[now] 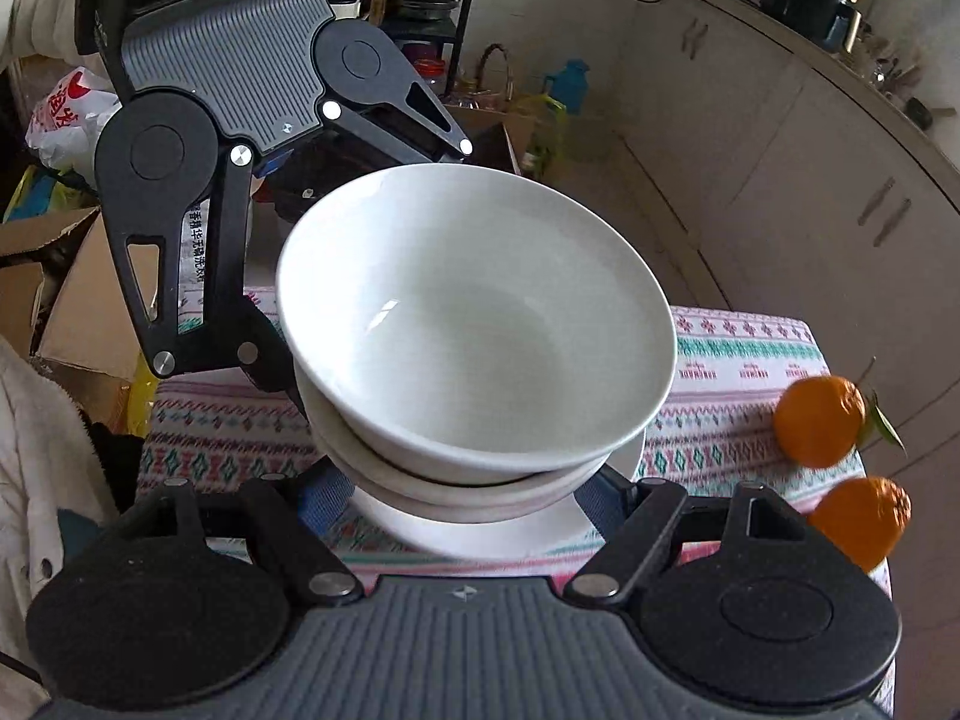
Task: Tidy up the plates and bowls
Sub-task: 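Lift the stacked bowls with both tools and carry them over the decal plates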
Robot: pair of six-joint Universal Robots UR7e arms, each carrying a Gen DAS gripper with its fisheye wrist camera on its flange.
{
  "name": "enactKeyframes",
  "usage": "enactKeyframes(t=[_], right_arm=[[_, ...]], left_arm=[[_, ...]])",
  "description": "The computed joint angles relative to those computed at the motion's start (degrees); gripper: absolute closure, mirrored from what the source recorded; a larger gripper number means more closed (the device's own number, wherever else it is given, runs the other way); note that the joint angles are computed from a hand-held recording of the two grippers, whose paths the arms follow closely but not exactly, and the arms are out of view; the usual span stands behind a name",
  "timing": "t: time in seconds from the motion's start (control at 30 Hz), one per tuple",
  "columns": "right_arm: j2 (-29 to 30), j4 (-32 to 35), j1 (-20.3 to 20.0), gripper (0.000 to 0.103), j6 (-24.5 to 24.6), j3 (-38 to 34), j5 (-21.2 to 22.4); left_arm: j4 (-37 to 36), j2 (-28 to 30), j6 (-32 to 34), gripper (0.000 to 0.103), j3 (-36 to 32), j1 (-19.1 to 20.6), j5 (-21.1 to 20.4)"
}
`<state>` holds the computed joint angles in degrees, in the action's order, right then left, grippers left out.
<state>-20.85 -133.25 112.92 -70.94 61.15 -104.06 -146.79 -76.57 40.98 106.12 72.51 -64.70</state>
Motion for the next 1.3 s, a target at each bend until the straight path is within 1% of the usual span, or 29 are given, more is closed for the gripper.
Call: enactKeyframes(t=[0.13, 0.27, 0.47, 0.9, 1.13, 1.3], right_arm=[[2.71, 1.05, 0.12, 0.02, -0.43, -3.33, -0.1], [5.47, 3.25, 0.02, 0.02, 0.6, -7.08, -0.3], [6.83, 5.3, -0.3, 0.02, 2.76, -9.35, -0.17], [8.41, 7.45, -1.14, 0.02, 4.85, -12.0, 0.46], [8.5, 6.47, -1.3, 0.02, 4.75, -11.73, 0.59], [7.94, 4.87, -1.25, 0.02, 4.63, -10.28, 0.53]], left_arm=[[0.26, 0.69, 0.16, 0.025, -1.19, 1.22, 0.57], [1.05, 1.8, -0.04, 0.025, -2.64, 2.47, 0.81], [2.07, 2.87, -0.35, 0.025, -4.28, 3.59, 0.19], [2.65, 3.68, -0.69, 0.025, -5.32, 4.3, -0.54], [1.96, 3.34, -0.13, 0.025, -4.85, 4.43, -0.99], [0.53, 3.22, 0.31, 0.024, -4.04, 4.03, -0.13]])
